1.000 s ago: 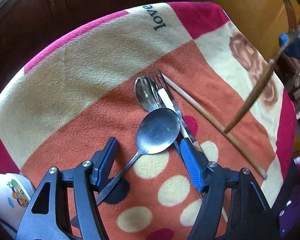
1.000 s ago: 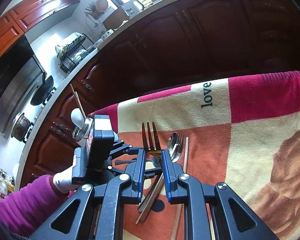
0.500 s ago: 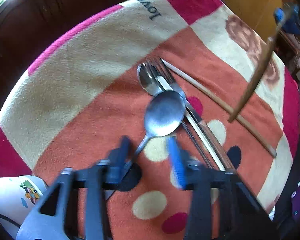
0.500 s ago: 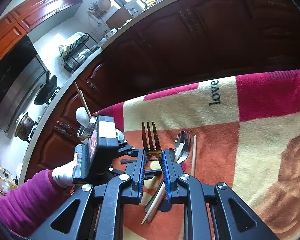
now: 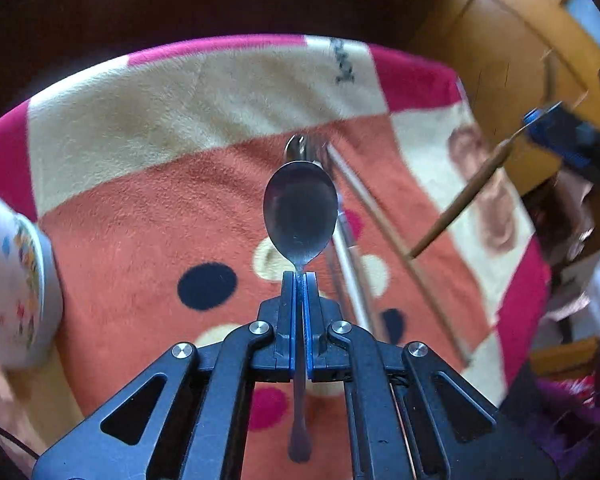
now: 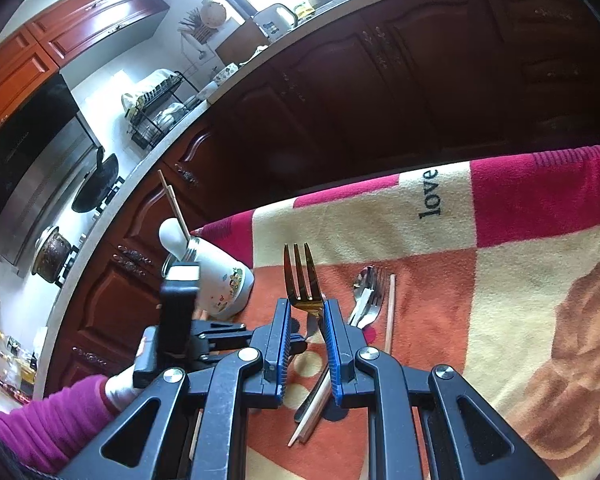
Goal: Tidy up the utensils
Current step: 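Carry the metal spoon and gold fork over the white jar with both grippers, then lower the spoon and fork into the jar and open both grippers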
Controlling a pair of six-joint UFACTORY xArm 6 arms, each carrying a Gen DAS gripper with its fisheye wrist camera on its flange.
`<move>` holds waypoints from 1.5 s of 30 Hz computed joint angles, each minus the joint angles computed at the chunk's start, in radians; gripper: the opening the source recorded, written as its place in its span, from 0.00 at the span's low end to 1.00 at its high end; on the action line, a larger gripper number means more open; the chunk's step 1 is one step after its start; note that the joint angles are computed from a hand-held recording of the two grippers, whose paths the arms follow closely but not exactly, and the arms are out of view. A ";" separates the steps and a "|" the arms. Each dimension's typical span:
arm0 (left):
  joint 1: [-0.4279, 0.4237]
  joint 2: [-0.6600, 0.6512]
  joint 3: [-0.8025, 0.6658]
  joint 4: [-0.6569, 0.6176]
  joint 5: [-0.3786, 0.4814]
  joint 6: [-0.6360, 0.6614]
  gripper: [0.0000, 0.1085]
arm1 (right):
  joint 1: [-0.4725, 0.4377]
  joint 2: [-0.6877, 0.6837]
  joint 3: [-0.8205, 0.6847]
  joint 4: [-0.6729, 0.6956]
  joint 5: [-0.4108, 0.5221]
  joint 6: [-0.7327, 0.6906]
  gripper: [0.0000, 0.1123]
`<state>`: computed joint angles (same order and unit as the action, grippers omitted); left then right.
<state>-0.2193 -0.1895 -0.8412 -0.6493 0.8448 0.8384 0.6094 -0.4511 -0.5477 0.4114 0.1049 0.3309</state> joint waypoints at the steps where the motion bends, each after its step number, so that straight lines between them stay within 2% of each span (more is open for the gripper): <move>1: 0.011 -0.018 0.010 -0.021 0.007 0.003 0.01 | 0.002 0.001 -0.003 -0.013 0.001 0.011 0.14; 5: 0.073 -0.095 0.033 -0.095 0.063 0.016 0.01 | 0.014 0.001 -0.017 -0.056 0.005 0.039 0.14; 11: 0.140 -0.187 0.047 -0.184 0.082 0.017 0.01 | 0.037 0.040 -0.076 -0.098 0.009 0.043 0.14; 21: 0.304 -0.233 -0.046 -0.286 0.137 0.046 0.01 | 0.080 0.205 -0.309 -0.181 0.040 0.019 0.14; 25: 0.356 -0.195 -0.121 -0.324 0.105 0.050 0.01 | 0.099 0.305 -0.447 -0.177 0.047 -0.027 0.14; 28: 0.373 -0.151 -0.167 -0.345 0.042 0.049 0.01 | 0.113 0.400 -0.572 -0.178 0.054 -0.051 0.14; 34: 0.359 -0.035 -0.234 -0.380 -0.133 0.042 0.01 | 0.136 0.579 -0.798 -0.090 0.060 -0.150 0.14; 40: 0.363 0.059 -0.273 -0.461 -0.225 0.103 0.01 | 0.133 0.742 -0.981 -0.013 0.114 -0.210 0.14; 45: 0.331 0.082 -0.247 -0.500 -0.318 0.173 0.01 | 0.119 0.832 -1.062 -0.007 0.187 -0.208 0.14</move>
